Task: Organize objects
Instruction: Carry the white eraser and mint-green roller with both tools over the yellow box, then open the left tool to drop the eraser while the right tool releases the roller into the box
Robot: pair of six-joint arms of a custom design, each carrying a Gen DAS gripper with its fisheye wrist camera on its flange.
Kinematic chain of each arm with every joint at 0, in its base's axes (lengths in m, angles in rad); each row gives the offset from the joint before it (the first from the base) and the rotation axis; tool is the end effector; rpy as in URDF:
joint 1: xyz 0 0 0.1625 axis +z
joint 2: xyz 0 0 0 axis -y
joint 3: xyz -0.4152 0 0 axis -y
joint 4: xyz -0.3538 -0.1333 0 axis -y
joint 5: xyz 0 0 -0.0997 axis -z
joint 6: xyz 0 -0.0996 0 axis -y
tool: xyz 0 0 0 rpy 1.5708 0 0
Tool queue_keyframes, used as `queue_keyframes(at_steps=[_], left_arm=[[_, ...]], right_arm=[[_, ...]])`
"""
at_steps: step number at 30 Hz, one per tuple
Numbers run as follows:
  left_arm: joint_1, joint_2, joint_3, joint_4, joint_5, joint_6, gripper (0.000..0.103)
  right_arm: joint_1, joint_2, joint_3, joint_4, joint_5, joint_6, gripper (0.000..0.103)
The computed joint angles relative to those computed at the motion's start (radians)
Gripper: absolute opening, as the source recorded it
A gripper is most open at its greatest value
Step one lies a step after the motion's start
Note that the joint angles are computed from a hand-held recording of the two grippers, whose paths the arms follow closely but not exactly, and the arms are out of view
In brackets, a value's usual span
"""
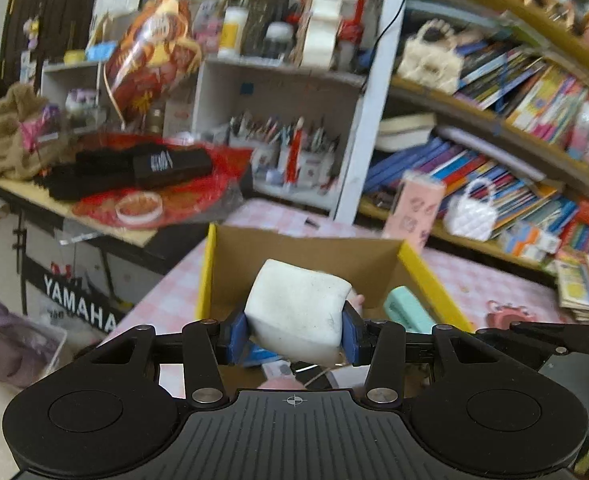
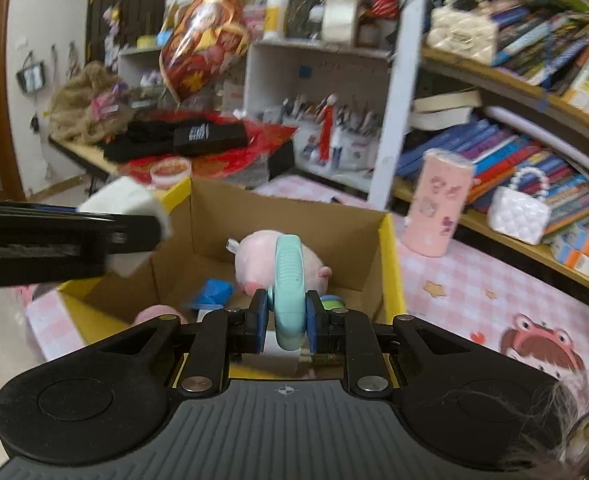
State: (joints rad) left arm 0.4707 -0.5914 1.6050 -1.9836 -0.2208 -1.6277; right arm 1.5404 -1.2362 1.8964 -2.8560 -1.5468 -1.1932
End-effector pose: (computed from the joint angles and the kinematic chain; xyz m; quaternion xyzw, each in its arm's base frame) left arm -0.4317 -0.4783 0.0193 -0.0159 0.7682 -0.5367 0.3487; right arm 0.1188 -0.5588 0.3153 0.5256 -0.7931 0.2582 0.1672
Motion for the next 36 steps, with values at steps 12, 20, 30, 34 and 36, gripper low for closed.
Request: queue_keyframes(at_steps=[12,20,30,34,36], left_arm=[[0.111,0.071,-0.117,-0.065,-0.132,0.108,0.046],[0.119,0.085,-0.142,-0.03,-0.151,0.033,0.051],[0.025,0.059,-0.134,0.158,0.008,-0.143,0.068],[-0.022,0.055,-0.177,0.393,0.063,-0.306,0.073],[-0.048,0.06,-0.201,0.525,0.075,-0.408,0.076]], right_arm=[[0.042,0.165,-0.186,0.136,-0.15,-0.116,0.018],[0.035,0.173,-0.194,0.137,-0.151,-0.149,0.024],[-0.011,0.043,-0.119,0.082,0.021,-0.084,0.038],[-0.043,-0.046,-0.058,0.044,0.087,-0.045,0.038],[-0.065,-0.091,-0.025,0.024,0.106,-0.013,0.039]])
